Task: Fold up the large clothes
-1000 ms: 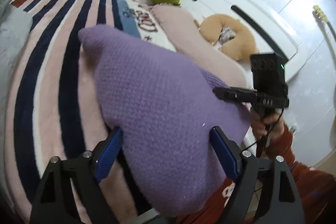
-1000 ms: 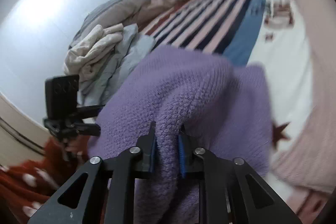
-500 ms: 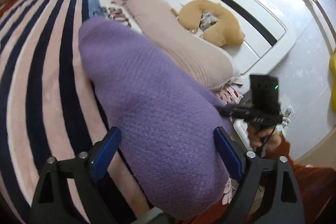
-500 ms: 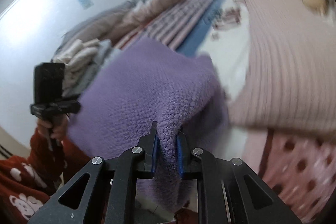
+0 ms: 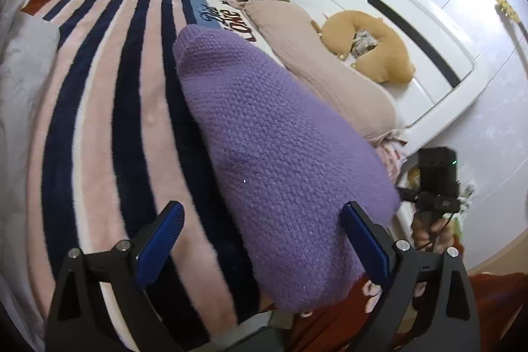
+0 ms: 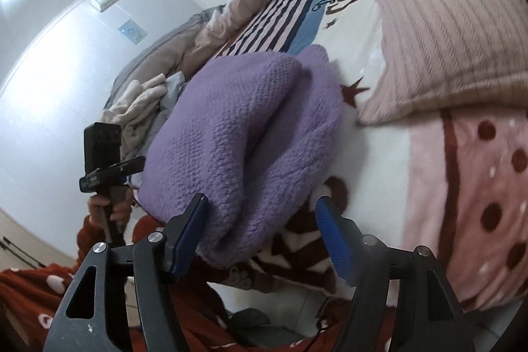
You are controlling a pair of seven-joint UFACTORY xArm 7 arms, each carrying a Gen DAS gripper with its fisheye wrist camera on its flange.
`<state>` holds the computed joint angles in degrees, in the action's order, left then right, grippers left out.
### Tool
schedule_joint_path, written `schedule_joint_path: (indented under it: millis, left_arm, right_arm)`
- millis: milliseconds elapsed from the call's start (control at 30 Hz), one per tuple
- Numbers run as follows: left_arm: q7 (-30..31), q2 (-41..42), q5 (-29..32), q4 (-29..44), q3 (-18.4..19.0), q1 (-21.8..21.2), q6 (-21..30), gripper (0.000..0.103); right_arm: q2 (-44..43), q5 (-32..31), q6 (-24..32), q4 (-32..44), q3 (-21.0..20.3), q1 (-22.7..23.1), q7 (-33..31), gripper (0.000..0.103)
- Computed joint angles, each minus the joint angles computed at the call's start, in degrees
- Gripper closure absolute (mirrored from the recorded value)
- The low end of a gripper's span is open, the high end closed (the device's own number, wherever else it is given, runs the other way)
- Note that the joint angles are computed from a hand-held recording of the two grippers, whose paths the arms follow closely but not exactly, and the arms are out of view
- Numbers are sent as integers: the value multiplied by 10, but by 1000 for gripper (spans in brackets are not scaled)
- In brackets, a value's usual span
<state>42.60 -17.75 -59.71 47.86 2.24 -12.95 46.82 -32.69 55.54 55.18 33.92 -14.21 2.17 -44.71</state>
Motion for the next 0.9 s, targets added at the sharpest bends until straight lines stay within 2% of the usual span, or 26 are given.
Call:
schedule_joint_path:
  millis: [67,200,267,367,600,667,700,733,833,900]
  left_arm:
    - [3,10,-19,10,10,-2,30,8]
    - [-13,29,-6,30,-16,-4,11,8]
    - [-13,43,-9,41,-19,-7,15,8]
    - [-38,61,-5,58,-32,-8,-4,9]
    - [-48,62,15,61,-38,-8,-13,34]
    - [-45,55,15,53,-35,-8,-13,39]
    - [-40,52,12,49,-30,-6,-7,39]
    - [-38,54,8,49,-26,-5,-2,39]
    - [-16,60,-19,47,-11,3,31,37]
    - [-10,63,-36,45,-10,9,40,28]
  right_arm:
    - [8,22,22,-4,-13,5,0,38]
    - [24,60,13,-20,-5,0,12,33]
    - [34,92,23,-28,-12,-1,12,33]
    - [43,140,32,-42,-7,-9,8,33]
    - [31,225,31,-79,17,-22,10,33]
    - [29,254,12,-86,33,-17,9,27]
    - [33,261,11,-86,35,-17,10,18]
    - [35,274,8,-89,40,-14,11,13]
    - [60,321,8,-85,49,-5,5,11]
    - [71,340,7,-79,58,-4,-5,10]
